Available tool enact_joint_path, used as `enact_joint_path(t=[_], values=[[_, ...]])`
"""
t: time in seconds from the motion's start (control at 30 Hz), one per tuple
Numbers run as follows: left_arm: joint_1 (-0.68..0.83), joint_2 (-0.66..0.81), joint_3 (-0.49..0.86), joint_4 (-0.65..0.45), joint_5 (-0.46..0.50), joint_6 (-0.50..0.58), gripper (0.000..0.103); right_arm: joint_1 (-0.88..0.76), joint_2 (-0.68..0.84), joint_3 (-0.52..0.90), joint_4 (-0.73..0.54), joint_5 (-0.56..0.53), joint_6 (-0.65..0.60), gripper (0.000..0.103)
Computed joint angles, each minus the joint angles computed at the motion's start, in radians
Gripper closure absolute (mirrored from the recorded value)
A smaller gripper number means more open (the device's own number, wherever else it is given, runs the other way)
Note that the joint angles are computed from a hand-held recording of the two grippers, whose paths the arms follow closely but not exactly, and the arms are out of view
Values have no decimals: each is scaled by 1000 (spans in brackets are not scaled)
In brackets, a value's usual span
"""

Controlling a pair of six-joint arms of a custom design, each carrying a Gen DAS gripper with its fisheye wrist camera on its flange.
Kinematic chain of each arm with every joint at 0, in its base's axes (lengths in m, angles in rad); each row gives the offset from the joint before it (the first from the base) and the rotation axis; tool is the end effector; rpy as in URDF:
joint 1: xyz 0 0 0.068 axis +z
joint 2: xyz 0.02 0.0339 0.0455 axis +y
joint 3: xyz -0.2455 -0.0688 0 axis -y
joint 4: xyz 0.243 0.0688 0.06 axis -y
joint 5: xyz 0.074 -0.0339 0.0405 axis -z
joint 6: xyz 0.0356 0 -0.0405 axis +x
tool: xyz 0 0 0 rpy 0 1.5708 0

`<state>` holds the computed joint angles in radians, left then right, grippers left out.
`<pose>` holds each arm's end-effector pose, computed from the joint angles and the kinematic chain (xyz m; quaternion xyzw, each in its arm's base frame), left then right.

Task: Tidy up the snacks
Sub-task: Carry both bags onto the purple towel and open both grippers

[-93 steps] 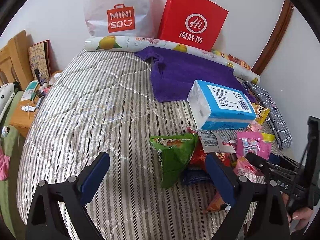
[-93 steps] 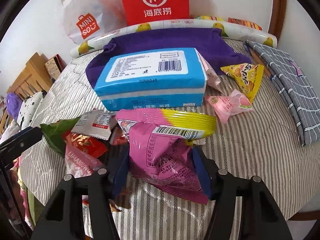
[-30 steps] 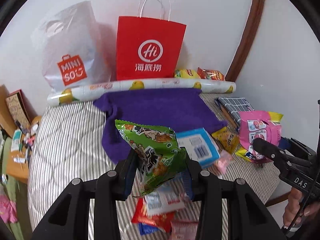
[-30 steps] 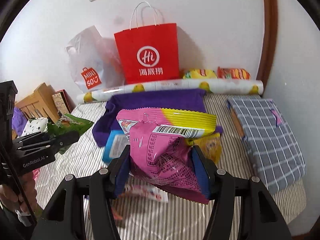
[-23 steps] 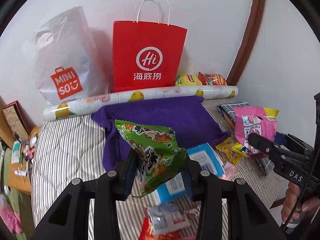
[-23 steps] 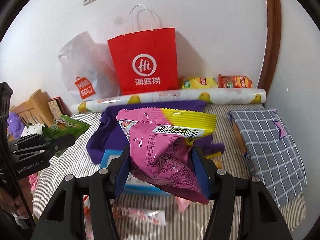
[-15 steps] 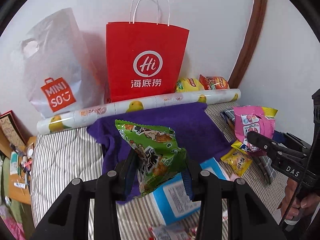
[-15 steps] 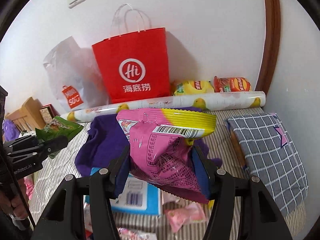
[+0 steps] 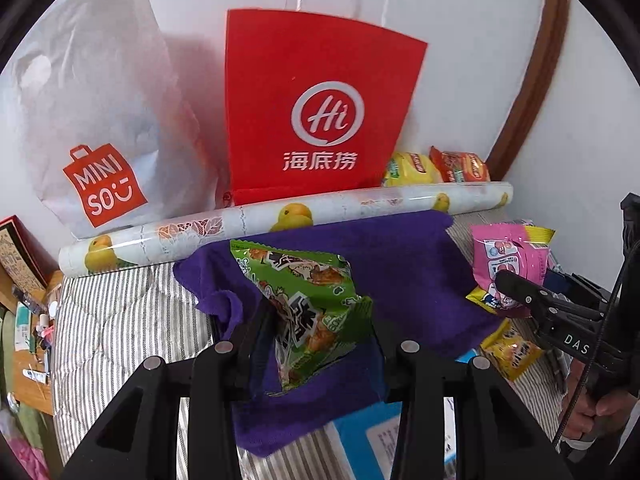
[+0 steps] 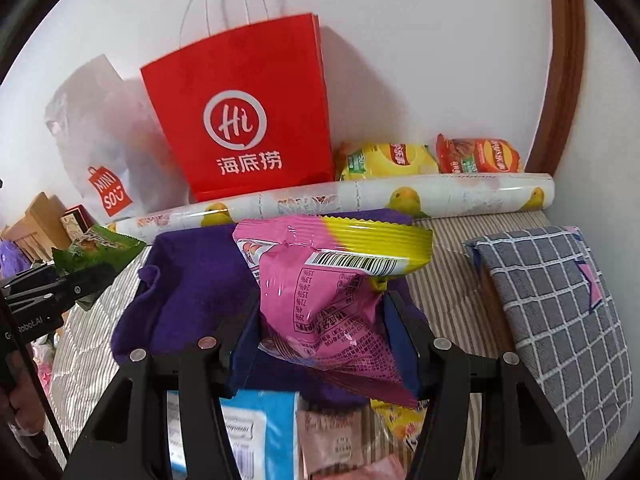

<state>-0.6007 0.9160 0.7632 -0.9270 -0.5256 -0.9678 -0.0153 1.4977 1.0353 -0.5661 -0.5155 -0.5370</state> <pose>0.1497 -0.0809 0.2381 -0.2330 0.9095 0.0126 0.3441 0.3007 0.0130 0.2137 -0.3062 0.8825 0.1657 0.3161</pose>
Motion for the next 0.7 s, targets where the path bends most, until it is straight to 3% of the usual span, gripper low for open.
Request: enact_joint_path(t=[0.37,0.7], values=[[205,58,-86,188,134,150,65,98,197,82,82,70,51,45],[275,146,-123,316,194,195,64,114,328,139,94,95,55,45]])
